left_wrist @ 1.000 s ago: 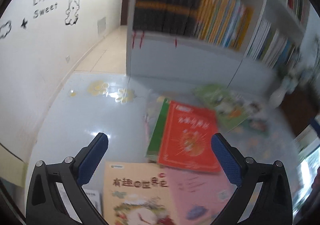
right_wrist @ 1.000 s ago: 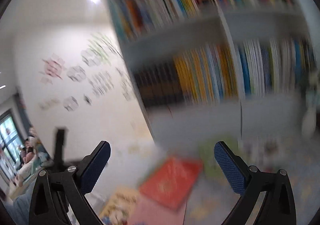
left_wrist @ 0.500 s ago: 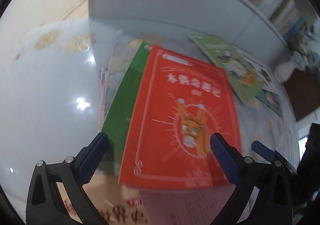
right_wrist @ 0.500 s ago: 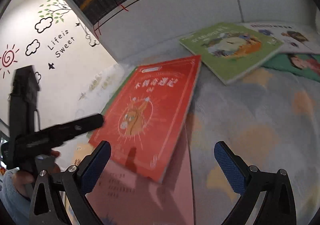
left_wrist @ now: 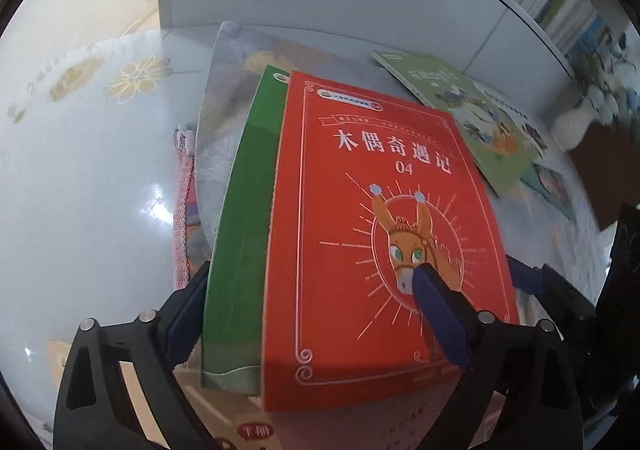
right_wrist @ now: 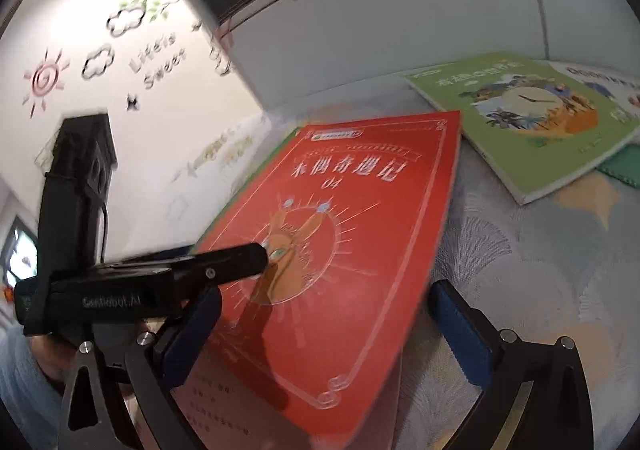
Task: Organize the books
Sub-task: 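Close the left tool on the red book edge while the right tool grips beside it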
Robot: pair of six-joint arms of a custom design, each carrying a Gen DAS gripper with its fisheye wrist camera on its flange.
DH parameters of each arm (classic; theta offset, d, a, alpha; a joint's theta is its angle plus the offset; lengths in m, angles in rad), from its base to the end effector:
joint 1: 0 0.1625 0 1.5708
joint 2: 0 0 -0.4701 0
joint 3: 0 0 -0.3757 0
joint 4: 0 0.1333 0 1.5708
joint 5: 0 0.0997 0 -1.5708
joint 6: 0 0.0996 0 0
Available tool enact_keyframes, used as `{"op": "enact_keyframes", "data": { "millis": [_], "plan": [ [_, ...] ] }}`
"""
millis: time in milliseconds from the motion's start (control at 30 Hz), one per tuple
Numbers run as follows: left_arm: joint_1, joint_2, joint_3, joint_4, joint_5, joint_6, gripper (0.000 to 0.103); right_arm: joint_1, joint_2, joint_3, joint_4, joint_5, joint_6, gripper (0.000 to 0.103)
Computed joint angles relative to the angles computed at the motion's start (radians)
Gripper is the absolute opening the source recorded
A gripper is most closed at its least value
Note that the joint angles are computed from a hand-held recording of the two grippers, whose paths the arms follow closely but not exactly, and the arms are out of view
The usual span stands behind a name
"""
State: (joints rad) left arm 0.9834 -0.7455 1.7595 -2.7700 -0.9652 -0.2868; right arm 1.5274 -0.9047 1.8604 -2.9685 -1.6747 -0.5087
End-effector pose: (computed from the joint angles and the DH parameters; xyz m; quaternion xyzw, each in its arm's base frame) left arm -0.2060 -0.6522 0.1003 0.1150 0.9438 -0.2057 0.2316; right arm 0.0951 -0.6445 0.1784 0.2136 -0.9507 0.1968 0.1084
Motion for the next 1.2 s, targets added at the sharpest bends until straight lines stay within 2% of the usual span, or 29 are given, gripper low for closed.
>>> {"op": "enact_keyframes", "data": {
  "millis": [67, 133, 167, 200, 267, 333, 367, 400, 433, 500, 633, 733, 867, 967, 1033, 1067, 1100, 1133, 1200],
  "plan": [
    [-0.014, -0.002, 0.005, 0.010, 0.027, -0.009, 0.086, 0.002, -0.009, 0.009, 0.006, 0.001, -0.009, 0.098],
    [-0.038, 0.002, 0.009, 0.025, 0.075, 0.008, 0.083, 0.007, -0.018, 0.035, -0.031, -0.016, 0.001, 0.082],
    [-0.053, 0.004, 0.012, 0.038, 0.111, 0.009, 0.081, 0.022, -0.015, 0.050, -0.075, -0.082, -0.016, 0.068],
    [-0.066, 0.011, 0.010, 0.056, 0.158, -0.006, 0.079, 0.031, -0.011, 0.058, -0.105, -0.115, -0.042, 0.063],
    [-0.082, 0.008, 0.030, 0.038, 0.208, -0.026, 0.078, 0.029, -0.025, 0.078, -0.127, -0.121, -0.052, 0.054],
    [-0.097, 0.001, 0.058, -0.017, 0.181, -0.023, 0.080, 0.019, -0.045, 0.094, -0.133, -0.104, -0.022, 0.036],
    [-0.107, 0.001, 0.066, -0.026, 0.165, -0.021, 0.080, 0.013, -0.056, 0.100, -0.130, -0.087, -0.012, 0.033],
    [-0.104, -0.003, 0.067, -0.024, 0.118, -0.007, 0.072, 0.007, -0.069, 0.105, -0.111, -0.063, 0.000, 0.031],
    [-0.106, -0.003, 0.059, 0.018, 0.090, -0.021, 0.071, 0.005, -0.077, 0.111, -0.107, -0.055, 0.000, 0.026],
    [-0.113, 0.005, 0.064, 0.011, 0.088, 0.004, 0.071, -0.007, -0.102, 0.123, -0.063, -0.008, 0.001, 0.020],
    [-0.126, 0.009, 0.065, 0.027, 0.069, 0.005, 0.071, -0.014, -0.121, 0.147, -0.043, 0.010, 0.000, 0.010],
    [-0.133, -0.001, 0.099, -0.010, 0.039, -0.017, 0.071, -0.021, -0.147, 0.166, -0.022, 0.051, 0.027, 0.003],
    [-0.150, -0.028, 0.176, -0.079, 0.010, -0.063, 0.070, -0.016, -0.176, 0.202, -0.022, 0.060, 0.020, 0.003],
    [-0.158, -0.032, 0.196, -0.062, 0.002, -0.086, 0.070, -0.022, -0.200, 0.234, -0.014, 0.075, 0.031, 0.002],
    [-0.158, -0.045, 0.218, -0.103, -0.004, -0.105, 0.070, -0.020, -0.204, 0.251, -0.025, 0.052, 0.030, 0.003],
    [-0.158, -0.053, 0.222, -0.110, 0.001, -0.123, 0.070, -0.018, -0.202, 0.253, -0.037, 0.028, 0.039, 0.007],
    [-0.159, -0.062, 0.226, -0.121, 0.016, -0.143, 0.070, -0.022, -0.202, 0.251, -0.033, 0.014, 0.063, 0.018],
    [-0.157, -0.067, 0.224, -0.141, 0.041, -0.141, 0.071, -0.026, -0.202, 0.240, -0.015, 0.014, 0.086, 0.035],
    [-0.153, -0.065, 0.200, -0.144, 0.107, -0.107, 0.072, -0.045, -0.206, 0.222, 0.037, 0.061, 0.112, 0.050]
  ]
}}
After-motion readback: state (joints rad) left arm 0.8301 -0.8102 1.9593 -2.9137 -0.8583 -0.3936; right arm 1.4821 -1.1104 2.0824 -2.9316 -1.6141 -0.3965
